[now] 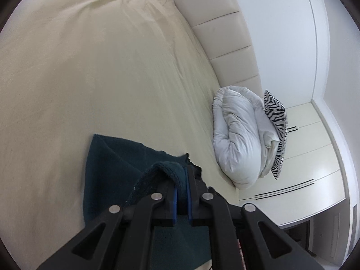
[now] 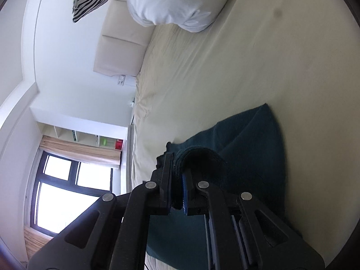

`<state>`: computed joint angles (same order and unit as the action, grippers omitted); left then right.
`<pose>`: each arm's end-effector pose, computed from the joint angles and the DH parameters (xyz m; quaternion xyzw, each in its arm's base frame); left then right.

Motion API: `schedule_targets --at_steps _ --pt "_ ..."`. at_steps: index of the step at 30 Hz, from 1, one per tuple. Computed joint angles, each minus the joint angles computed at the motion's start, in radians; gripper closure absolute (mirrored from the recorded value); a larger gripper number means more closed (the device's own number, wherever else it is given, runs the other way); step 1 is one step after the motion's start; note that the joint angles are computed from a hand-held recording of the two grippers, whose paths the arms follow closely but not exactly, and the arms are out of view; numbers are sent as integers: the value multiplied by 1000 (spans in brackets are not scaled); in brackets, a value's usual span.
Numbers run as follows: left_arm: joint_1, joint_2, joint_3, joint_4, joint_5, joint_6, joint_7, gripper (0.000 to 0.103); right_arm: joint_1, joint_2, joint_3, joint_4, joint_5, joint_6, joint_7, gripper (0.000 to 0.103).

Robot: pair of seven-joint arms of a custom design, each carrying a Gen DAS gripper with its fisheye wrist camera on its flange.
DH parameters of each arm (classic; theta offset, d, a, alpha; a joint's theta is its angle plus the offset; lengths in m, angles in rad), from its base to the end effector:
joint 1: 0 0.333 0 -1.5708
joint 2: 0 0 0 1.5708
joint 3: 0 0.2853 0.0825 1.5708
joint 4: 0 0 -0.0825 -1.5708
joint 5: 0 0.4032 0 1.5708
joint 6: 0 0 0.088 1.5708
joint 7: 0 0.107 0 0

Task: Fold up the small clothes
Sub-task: 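Lift the hem with both tools and fold it up toward the collar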

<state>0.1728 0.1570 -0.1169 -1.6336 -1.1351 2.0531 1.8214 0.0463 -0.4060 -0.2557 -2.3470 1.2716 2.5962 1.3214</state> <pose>0.6584 -0.0073 0.5460 0.6716 -0.5238 0.4781 0.2144 0.4851 -0.1300 0.5058 -0.2667 0.7958 0.0647 0.5398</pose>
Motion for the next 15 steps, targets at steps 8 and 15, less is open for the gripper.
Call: schedule_targets --at_steps 8,15 --pt "12 105 -31 55 87 71 -65 56 -58 225 3 107 89 -44 74 75" --pt "29 13 -19 -30 43 138 -34 37 -96 146 76 54 9 138 36 58"
